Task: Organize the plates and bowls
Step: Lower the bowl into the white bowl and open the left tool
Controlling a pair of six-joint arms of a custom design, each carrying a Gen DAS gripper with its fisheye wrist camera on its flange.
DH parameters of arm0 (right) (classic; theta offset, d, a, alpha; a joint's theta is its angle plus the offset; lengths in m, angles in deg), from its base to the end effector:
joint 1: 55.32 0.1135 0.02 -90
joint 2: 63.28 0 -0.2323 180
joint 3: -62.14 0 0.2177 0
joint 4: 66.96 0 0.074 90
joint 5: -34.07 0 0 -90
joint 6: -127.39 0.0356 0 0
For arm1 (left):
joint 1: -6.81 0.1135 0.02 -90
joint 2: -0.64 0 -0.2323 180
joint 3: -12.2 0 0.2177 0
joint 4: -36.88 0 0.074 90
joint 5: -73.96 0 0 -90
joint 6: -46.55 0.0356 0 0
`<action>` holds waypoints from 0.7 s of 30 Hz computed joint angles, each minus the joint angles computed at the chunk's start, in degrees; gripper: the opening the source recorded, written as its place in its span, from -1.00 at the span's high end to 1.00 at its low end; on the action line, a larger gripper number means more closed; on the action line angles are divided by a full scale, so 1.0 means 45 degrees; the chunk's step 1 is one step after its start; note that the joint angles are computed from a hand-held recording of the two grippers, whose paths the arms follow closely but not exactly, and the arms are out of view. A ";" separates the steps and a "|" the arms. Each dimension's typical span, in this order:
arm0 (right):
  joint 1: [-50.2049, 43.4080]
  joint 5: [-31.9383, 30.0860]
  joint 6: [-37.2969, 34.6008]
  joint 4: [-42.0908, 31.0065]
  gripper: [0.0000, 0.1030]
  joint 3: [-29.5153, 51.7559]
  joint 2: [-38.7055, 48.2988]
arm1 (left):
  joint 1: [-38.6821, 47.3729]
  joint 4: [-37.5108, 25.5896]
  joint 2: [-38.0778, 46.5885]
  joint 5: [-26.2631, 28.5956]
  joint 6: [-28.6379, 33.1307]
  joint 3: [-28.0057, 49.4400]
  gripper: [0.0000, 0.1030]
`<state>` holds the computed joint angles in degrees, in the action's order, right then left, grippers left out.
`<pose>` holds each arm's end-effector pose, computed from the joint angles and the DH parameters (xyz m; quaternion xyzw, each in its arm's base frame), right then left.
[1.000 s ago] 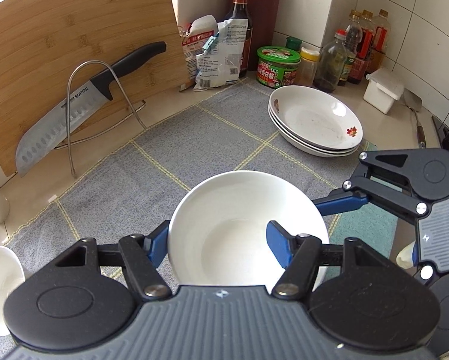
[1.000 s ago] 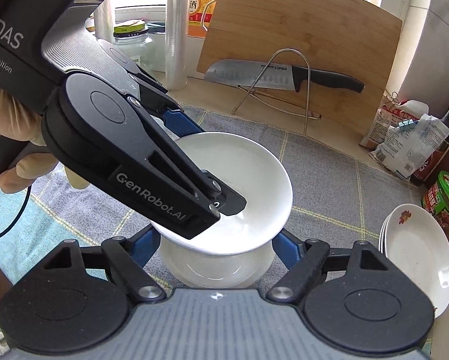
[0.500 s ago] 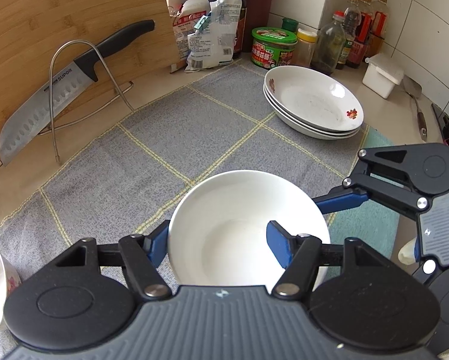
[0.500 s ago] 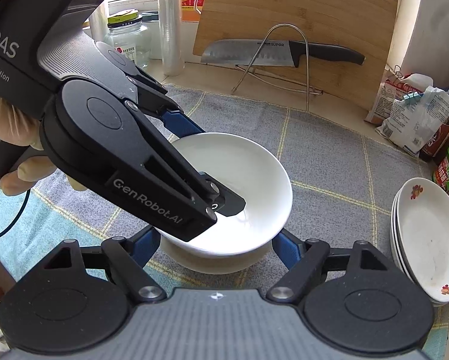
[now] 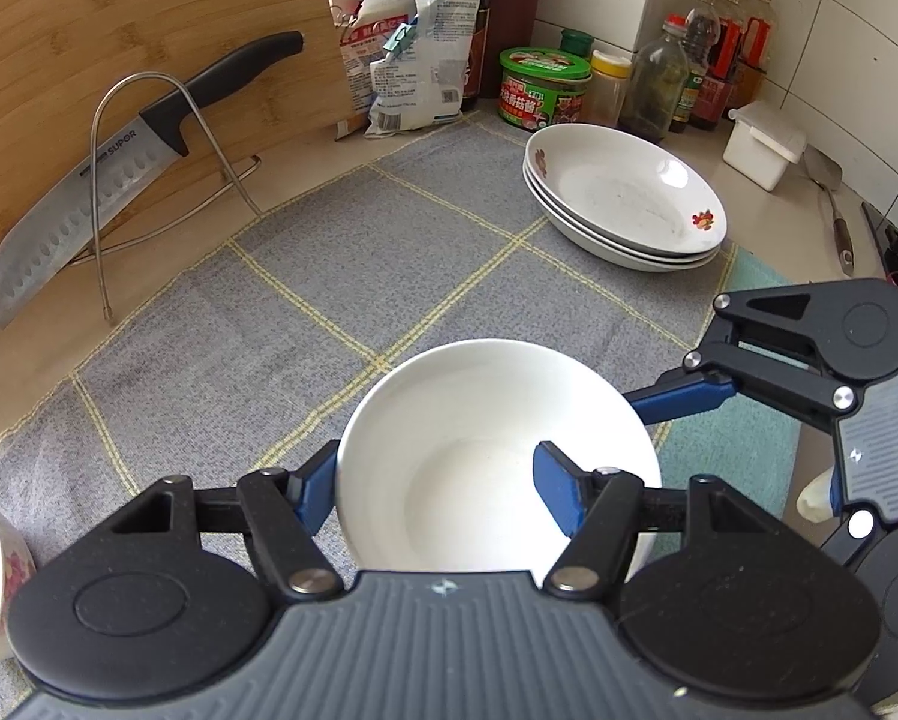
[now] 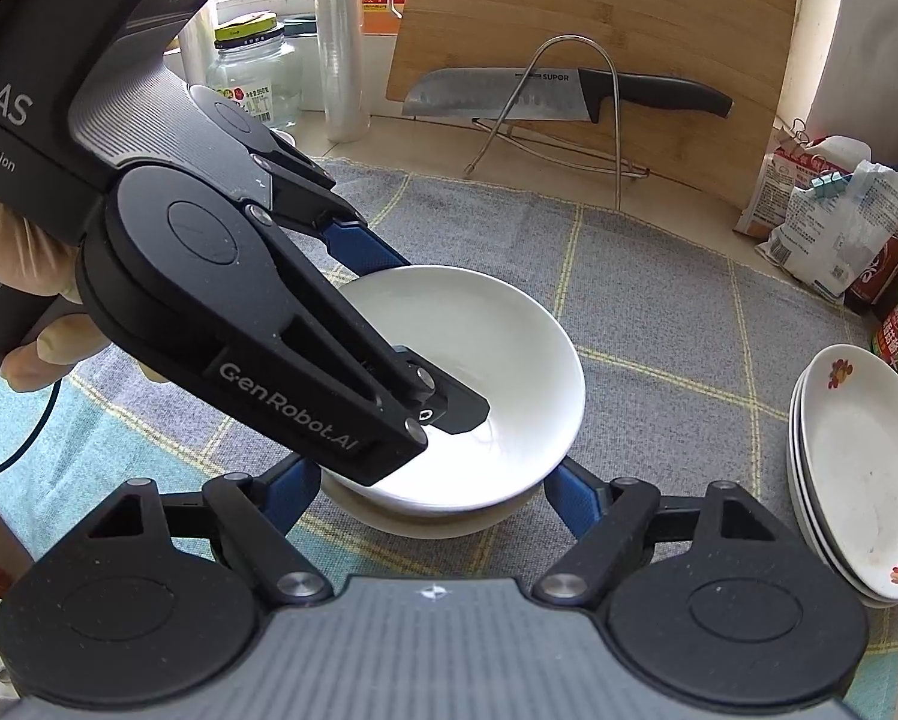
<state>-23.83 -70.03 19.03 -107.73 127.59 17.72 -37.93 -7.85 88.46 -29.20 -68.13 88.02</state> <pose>0.2117 0.1399 0.1943 -0.4326 0.8464 0.1496 0.2722 0.2072 -0.1939 0.2095 0.1335 0.9430 -0.0717 0.2963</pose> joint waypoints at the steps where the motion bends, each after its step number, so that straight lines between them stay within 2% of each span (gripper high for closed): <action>1: -0.0008 -0.0020 0.0002 0.0024 -0.65 -0.0020 -0.0001 | -0.0004 0.0024 0.0000 -0.0006 0.0003 -0.0017 -0.29; 6: -0.0046 -0.0156 -0.0052 0.0123 -0.73 -0.0090 0.0095 | 0.0031 0.0281 -0.0137 0.0027 0.0078 -0.0263 -0.33; 7: 0.0013 -0.0091 -0.0093 0.0386 -0.78 -0.0344 -0.0118 | 0.0028 0.0298 -0.0164 0.0024 0.0091 -0.0291 -0.34; 8: 0.0045 -0.0095 -0.0131 0.0552 -0.95 -0.0520 -0.0330 | 0.0016 0.0319 -0.0208 0.0008 0.0104 -0.0325 -0.34; 9: 0.0026 -0.0232 -0.0173 0.0684 -1.00 -0.0664 -0.0569 | -0.0009 0.0312 -0.0257 -0.0017 0.0097 -0.0352 -0.34; 11: -0.0033 -0.0458 -0.0158 0.0606 -1.00 -0.0625 -0.0730 | -0.0042 0.0280 -0.0397 -0.0093 0.0076 -0.0409 -0.35; 13: -0.0071 -0.0510 -0.0091 0.0600 -1.00 -0.0618 -0.0808 | -0.0104 0.0266 -0.0670 -0.0296 -0.0001 -0.0555 -0.52; 19: -0.0130 -0.0500 0.0014 0.0575 -1.00 -0.0817 -0.1103 | -0.0388 0.0286 -0.1863 -0.1090 -0.0403 -0.1300 -0.78; 21: -0.0113 -0.0465 0.0042 0.0593 -1.00 -0.0894 -0.1206 | -0.0523 0.0242 -0.2278 -0.1400 -0.0714 -0.1614 -0.80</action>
